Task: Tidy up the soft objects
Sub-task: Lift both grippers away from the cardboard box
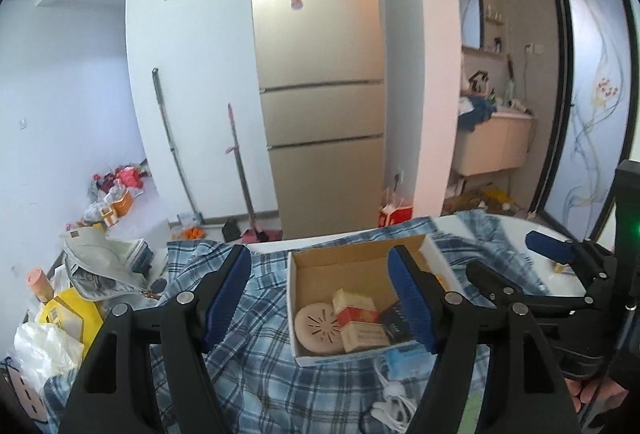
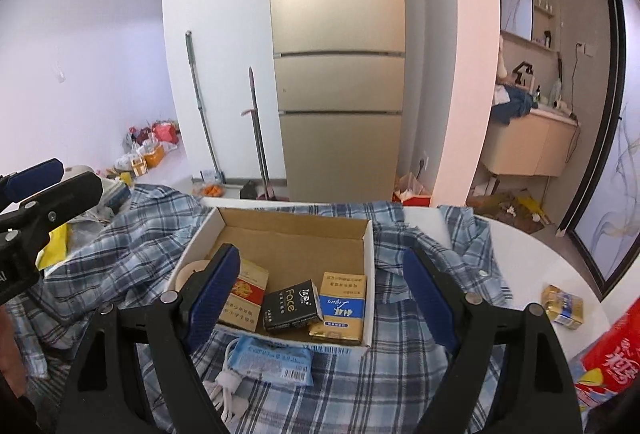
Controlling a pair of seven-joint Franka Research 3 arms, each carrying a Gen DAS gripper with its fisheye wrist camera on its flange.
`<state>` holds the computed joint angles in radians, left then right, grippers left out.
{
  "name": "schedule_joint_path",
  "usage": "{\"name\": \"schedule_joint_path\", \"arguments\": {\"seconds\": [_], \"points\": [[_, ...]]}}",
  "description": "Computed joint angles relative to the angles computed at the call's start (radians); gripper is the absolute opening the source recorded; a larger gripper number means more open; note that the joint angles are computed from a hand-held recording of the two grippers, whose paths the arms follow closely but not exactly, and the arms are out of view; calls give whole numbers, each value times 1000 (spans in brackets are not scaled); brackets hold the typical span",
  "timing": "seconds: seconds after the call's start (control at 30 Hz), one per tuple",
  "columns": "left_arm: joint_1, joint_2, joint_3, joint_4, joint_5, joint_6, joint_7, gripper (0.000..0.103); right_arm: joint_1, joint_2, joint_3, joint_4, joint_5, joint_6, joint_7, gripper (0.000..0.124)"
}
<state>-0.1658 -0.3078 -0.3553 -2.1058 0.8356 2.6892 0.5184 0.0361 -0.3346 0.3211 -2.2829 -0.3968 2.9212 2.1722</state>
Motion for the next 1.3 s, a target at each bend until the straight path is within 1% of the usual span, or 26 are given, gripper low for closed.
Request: {"name": "schedule_joint_path", "arguments": {"seconds": [0.07, 0.13, 0.2, 0.27, 0.3, 0.33, 0.37, 0.4, 0.43, 0.47, 0.53, 0.57, 0.6, 0.67, 0.73, 0.77, 0.83, 0.87, 0.97, 1.03, 1.07, 1.17, 1.23, 1.3], "points": [[-2, -40, -1, -32, 6, 26, -15, 73, 5, -41, -5, -29, 6, 10, -2, 83], [4, -78, -6, -66, 13, 60, -31, 73, -3, -87, 6, -60, 11, 21, -5, 83], [23, -130, -26, -104, 31, 84, -70, 73, -18, -140, 23, -98, 24, 37, -5, 85], [39, -182, -43, -141, 39, 98, -101, 73, -21, -183, 28, -127, 52, 44, -23, 91], [46, -198, -49, -153, 40, 108, -105, 73, -26, -202, 35, -139, 64, 45, -29, 92], [54, -223, -55, -173, 45, 124, -115, 73, -37, -225, 47, -156, 73, 54, -28, 93], [70, -254, -67, -197, 58, 148, -135, 73, -45, -249, 55, -175, 85, 67, -29, 98], [89, -279, -80, -215, 70, 172, -156, 77, -57, -277, 67, -197, 94, 85, -26, 100], [116, -309, -98, -238, 88, 207, -186, 83, -74, -299, 83, -215, 102, 102, -22, 102], [154, -342, -124, -258, 110, 240, -222, 93, -96, -324, 103, -235, 110, 122, -15, 102], [227, -411, -179, -291, 137, 279, -285, 93, -142, -375, 149, -271, 126, 151, 0, 102], [241, -432, -188, -306, 137, 301, -292, 93, -170, -401, 175, -286, 137, 159, 11, 102], [249, -444, -195, -316, 130, 313, -288, 93, -178, -415, 186, -298, 150, 169, 11, 102], [277, -476, -217, -341, 119, 346, -295, 93, -170, -431, 186, -325, 177, 189, -6, 102], [319, -511, -249, -365, 114, 391, -308, 93, -180, -454, 201, -359, 201, 233, -15, 102], [330, -521, -264, -373, 109, 398, -301, 93, -193, -469, 215, -378, 212, 261, -17, 102], [360, -538, -291, -395, 102, 440, -296, 93, -243, -510, 265, -421, 241, 326, -7, 102], [385, -560, -314, -412, 92, 454, -308, 93, -261, -525, 285, -440, 258, 350, -5, 102], [464, -614, -374, -451, 48, 530, -348, 94, -274, -545, 309, -483, 308, 398, -12, 102], [508, -646, -407, -473, 11, 576, -364, 101, -276, -551, 321, -505, 336, 423, -25, 102], [544, -678, -437, -486, -11, 604, -377, 103, -279, -552, 330, -517, 349, 441, -32, 102], [603, -741, -495, -505, -56, 637, -366, 103, -293, -567, 366, -546, 391, 485, -53, 102], [626, -770, -526, -518, -87, 652, -357, 103, -302, -573, 391, -560, 416, 499, -72, 102], [648, -804, -552, -544, -131, 687, -360, 103, -312, -577, 421, -577, 446, 520, -83, 102]]}}
